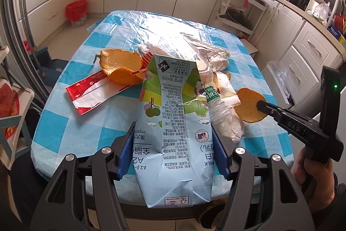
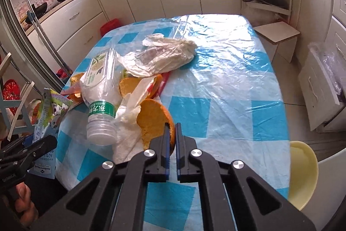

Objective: Collect trash
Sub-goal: 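Carry both items to the yellow bin and open the right tool over it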

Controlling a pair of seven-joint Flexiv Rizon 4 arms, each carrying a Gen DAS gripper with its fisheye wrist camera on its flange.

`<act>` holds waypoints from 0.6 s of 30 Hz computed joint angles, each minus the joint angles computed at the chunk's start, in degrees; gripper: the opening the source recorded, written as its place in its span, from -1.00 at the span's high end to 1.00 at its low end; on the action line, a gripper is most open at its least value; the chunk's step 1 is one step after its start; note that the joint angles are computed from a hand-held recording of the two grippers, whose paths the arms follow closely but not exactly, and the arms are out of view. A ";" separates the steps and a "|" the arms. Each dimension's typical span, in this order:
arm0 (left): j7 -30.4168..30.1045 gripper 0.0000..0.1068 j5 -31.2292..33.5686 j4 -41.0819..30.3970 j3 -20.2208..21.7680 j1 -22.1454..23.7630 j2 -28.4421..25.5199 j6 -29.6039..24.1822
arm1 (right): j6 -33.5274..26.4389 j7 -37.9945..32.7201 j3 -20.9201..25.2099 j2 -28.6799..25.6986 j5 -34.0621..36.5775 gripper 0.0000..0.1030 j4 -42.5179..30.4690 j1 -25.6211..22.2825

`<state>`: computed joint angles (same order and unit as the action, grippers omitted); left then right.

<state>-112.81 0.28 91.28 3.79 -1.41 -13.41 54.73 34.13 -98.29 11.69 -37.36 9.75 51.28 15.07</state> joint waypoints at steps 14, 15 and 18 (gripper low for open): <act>0.78 -0.13 1.82 -1.31 -0.35 -1.16 -0.11 0.36 | 6.13 1.09 -1.16 4.01 -1.72 0.90 5.66 -2.11; 0.71 -0.13 2.10 -1.55 -0.36 -1.34 -0.17 0.27 | 6.43 1.08 -1.20 4.25 -1.86 0.90 6.06 -2.18; 0.43 -0.13 3.01 -2.31 -0.41 -1.98 -0.29 0.01 | 7.19 1.19 -1.25 4.77 -2.04 0.90 6.86 -2.53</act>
